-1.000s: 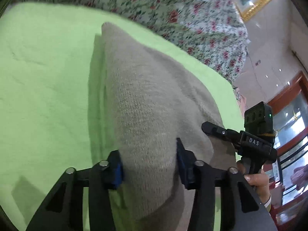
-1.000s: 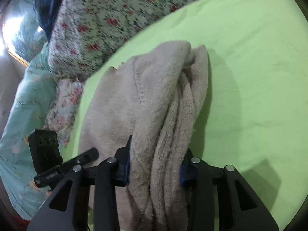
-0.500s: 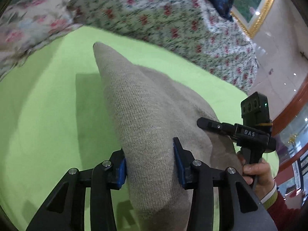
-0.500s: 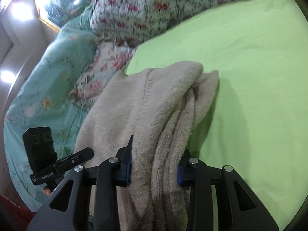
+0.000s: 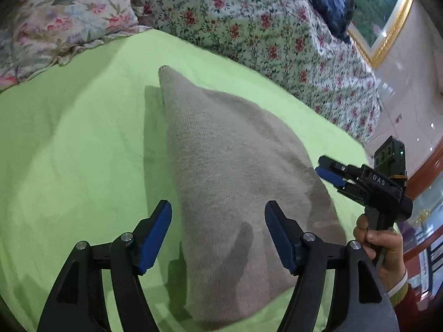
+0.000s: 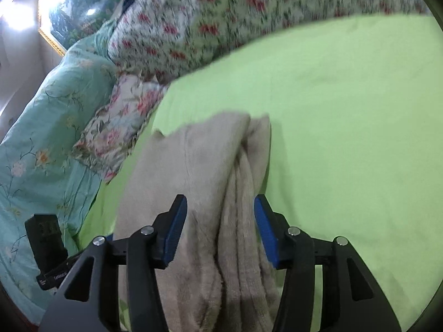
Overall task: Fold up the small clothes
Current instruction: 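Grasp the folded sweater end with the right gripper while the left gripper holds beside it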
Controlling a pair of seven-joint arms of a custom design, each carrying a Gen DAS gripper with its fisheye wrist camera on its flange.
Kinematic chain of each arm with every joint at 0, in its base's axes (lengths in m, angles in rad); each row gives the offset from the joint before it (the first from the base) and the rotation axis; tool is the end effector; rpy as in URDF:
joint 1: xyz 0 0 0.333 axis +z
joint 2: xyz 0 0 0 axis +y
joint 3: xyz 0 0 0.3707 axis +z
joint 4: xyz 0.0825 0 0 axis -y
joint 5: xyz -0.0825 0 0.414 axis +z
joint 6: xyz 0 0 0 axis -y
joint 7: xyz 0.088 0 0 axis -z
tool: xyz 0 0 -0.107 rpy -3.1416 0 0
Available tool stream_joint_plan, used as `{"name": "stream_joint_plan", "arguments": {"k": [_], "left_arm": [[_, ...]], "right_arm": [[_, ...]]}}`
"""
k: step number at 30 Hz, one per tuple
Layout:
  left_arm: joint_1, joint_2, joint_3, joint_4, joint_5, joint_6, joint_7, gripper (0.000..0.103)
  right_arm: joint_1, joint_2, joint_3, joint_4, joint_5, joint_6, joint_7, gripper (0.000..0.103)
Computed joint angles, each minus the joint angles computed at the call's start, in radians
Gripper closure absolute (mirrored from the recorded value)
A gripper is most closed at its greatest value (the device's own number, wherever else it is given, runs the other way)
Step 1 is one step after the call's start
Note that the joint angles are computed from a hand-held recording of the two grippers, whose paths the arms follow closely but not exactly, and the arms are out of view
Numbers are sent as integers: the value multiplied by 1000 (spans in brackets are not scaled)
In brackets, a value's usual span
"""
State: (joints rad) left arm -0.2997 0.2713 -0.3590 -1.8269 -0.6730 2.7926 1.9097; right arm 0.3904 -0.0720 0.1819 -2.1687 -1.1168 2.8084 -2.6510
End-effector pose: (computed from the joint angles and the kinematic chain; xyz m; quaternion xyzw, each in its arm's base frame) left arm 0.5909 -0.3896 0.5046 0.5075 -0.7597 0.4060 0.0193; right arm 0.4615 0.3514 0.5240 -0.4429 0.7756 -0.1466 0.4252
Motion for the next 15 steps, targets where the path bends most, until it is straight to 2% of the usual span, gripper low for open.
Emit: {"name": "stream_joint_plan", "arguments": {"k": [2,4,6,7,8,10,11,13,15], "left_arm": [[-12,-12,19,-18,30,11,-39,33],[-32,-15,46,-31,88,30,-99,34],[-35,-7,49,-31,118,28,-131,34],[-29,-1,43,-30,117,25,-133,34],[-31,7,42,-25,125,21,-144,34],[-37,24,42,-5,150,-10,-174,36],[-40,28,39,4,157,-17,-181,39],[-40,34,25,21,158,-21,-171,40],[-74,40,48,33,219,-13,-221,40]], "right_arm": [[-3,4,-3,14,-9,12,-11,51],[-2,30,-12,35,41,34,-67,54],[6,66,-22,53,159,45,-189,59],[11,83,-26,62,224,35,-249,74],[13,98,-32,67,262,43,-285,83],[21,100,-48,70,232,58,-259,90],[26,86,-53,72,185,40,-226,93],[22,42,-53,62,116,5,-176,98],[9,17,-47,46,127,-8,-192,100]]}}
